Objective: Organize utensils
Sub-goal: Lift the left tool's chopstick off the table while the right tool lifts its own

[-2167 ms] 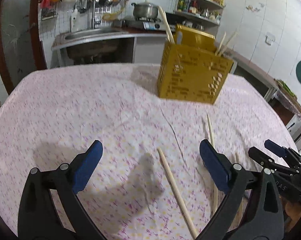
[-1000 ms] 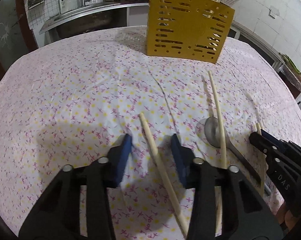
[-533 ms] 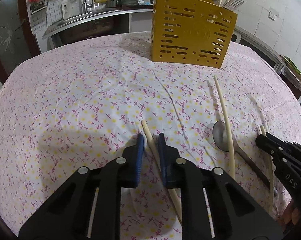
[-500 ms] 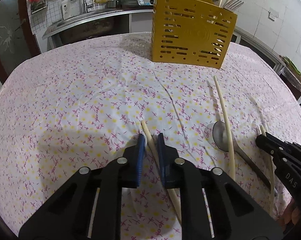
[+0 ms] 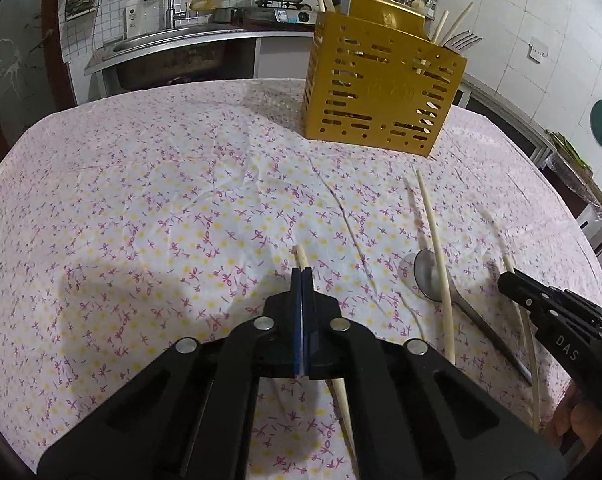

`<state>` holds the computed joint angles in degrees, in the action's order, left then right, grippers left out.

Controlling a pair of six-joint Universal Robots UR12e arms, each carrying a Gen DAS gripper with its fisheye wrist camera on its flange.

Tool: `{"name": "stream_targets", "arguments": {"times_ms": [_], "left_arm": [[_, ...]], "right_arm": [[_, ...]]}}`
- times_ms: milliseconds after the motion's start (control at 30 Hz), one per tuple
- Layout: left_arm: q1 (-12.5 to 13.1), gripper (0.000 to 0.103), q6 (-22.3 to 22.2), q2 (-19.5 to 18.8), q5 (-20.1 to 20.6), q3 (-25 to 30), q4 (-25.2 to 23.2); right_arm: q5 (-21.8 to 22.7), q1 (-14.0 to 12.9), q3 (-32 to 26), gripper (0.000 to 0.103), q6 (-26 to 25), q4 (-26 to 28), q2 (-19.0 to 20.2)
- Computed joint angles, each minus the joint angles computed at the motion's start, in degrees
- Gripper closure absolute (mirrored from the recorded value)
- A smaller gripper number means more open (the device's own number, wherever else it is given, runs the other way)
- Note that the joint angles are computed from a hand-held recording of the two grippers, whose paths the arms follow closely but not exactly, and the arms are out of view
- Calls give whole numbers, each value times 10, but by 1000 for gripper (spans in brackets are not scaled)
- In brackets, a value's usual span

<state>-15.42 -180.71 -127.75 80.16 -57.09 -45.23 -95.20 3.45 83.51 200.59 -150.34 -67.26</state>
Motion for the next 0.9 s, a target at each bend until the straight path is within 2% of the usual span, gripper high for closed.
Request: {"name": "stream_targets", "arguments": {"times_ms": [267, 467, 533, 633, 667, 800, 900], "left_arm": [[-4, 103, 12, -2, 1, 7, -26], [-7, 102, 16, -1, 16, 5, -19], [-8, 96, 21, -1, 18, 5, -20], [-10, 80, 20, -2, 19, 7, -29], [-11, 79, 25, -3, 22, 8, -33], [-16, 77, 32, -4, 38, 8, -31], [-16, 84, 32, -8, 43, 15, -38]], "right_arm": [[17, -6, 8, 95, 10, -6, -4], [23, -8, 12, 95, 9, -13, -6], [26, -9, 13, 95, 10, -16, -7], [30, -10, 16, 95, 11, -19, -8], [31, -10, 17, 95, 12, -20, -9], [35, -11, 18, 95, 14, -23, -10], [36, -11, 17, 95, 12, -21, -9]]}}
